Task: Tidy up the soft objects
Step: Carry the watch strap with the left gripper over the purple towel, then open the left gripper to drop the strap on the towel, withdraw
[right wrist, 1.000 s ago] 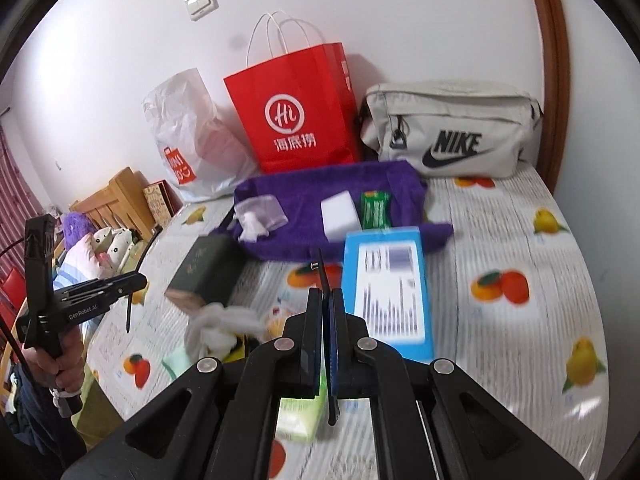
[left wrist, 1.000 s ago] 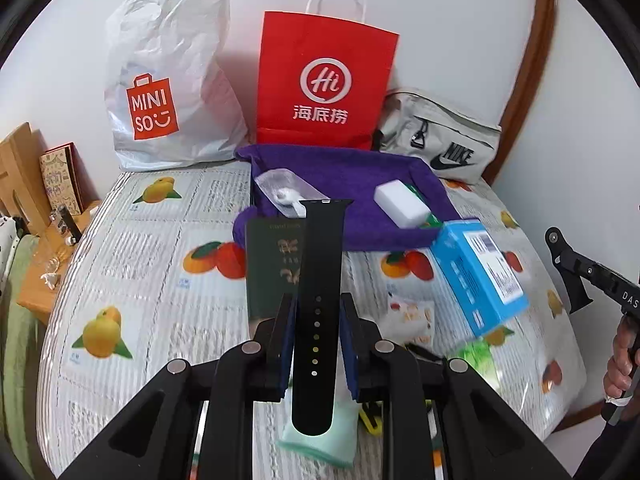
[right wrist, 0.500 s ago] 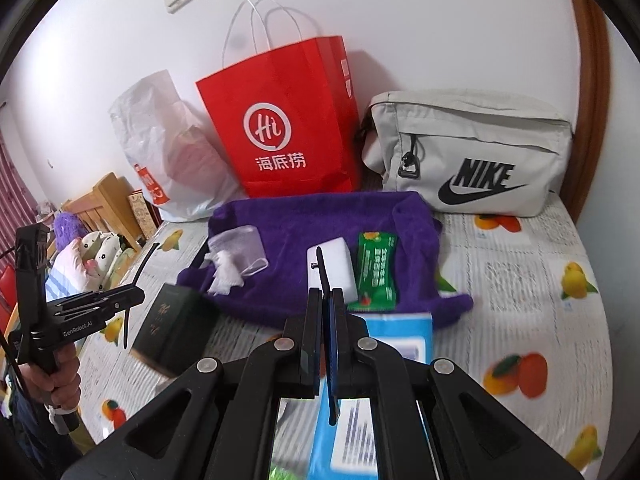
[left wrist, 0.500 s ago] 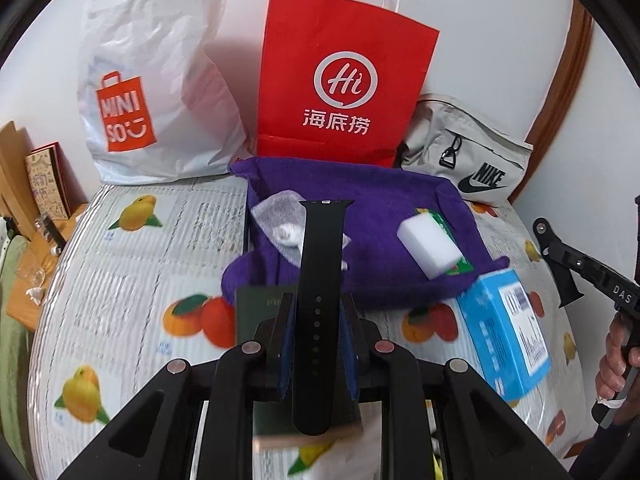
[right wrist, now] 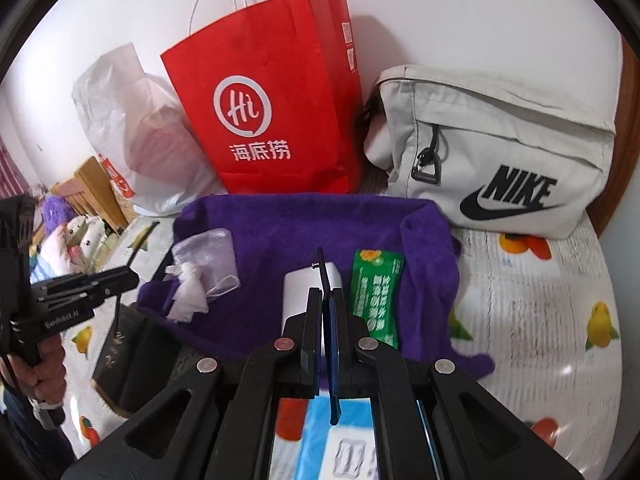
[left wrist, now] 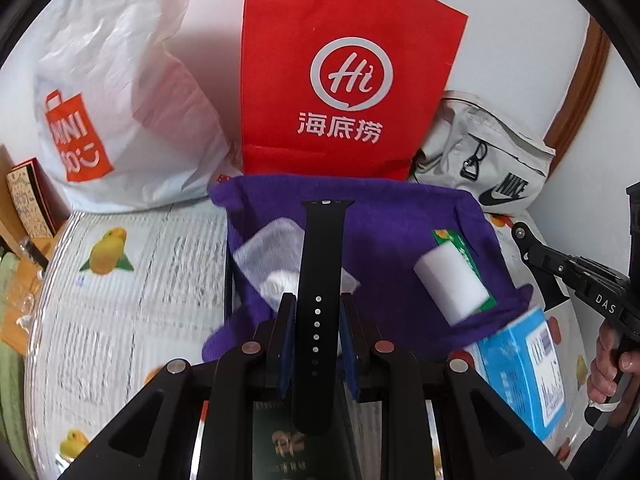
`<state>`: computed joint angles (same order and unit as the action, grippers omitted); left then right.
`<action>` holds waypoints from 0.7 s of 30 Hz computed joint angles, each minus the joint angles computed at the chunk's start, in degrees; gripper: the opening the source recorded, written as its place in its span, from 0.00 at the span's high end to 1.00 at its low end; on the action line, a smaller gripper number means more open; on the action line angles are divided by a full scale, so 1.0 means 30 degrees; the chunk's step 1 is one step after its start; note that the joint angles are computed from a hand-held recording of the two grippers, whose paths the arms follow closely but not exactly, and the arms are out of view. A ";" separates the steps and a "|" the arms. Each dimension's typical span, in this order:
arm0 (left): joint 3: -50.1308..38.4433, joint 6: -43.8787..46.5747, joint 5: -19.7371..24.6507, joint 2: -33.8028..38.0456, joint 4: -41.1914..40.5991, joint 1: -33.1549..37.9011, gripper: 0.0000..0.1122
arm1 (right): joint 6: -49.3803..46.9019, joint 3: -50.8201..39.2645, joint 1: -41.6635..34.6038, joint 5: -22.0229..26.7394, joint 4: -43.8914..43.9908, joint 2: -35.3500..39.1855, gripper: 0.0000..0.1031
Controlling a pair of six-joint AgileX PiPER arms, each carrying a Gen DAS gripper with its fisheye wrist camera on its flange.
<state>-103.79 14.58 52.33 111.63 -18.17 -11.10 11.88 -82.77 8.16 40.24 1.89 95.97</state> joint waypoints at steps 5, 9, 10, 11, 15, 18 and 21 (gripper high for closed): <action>-0.3126 -0.0679 0.1006 0.2093 0.1047 -0.0489 0.82 | -0.0193 -0.1148 -0.0668 0.0318 0.0190 0.1409 0.96; -0.5415 -0.1122 0.2085 0.3683 0.1466 -0.0826 0.82 | -0.0649 -0.1680 -0.0958 0.0565 0.0267 0.2371 0.96; -0.6013 -0.1215 0.2366 0.4106 0.1418 -0.0877 0.82 | -0.0740 -0.1797 -0.1026 0.0633 0.0292 0.2582 0.96; -0.6497 -0.1263 0.2576 0.4438 0.1418 -0.0938 0.82 | -0.0774 -0.1888 -0.1076 0.0725 0.0298 0.2726 0.96; -0.7787 -0.1349 0.3062 0.5410 0.1637 -0.1155 0.82 | -0.1278 -0.1849 -0.1362 0.0684 0.0741 0.2958 0.96; -0.8007 -0.1461 0.3202 0.5753 0.1586 -0.1171 0.82 | -0.1635 -0.1771 -0.1535 0.0652 0.1003 0.2993 0.96; -0.8249 -0.1467 0.3340 0.5963 0.1547 -0.1117 0.82 | -0.1785 -0.1852 -0.1649 0.0704 0.1200 0.3083 0.96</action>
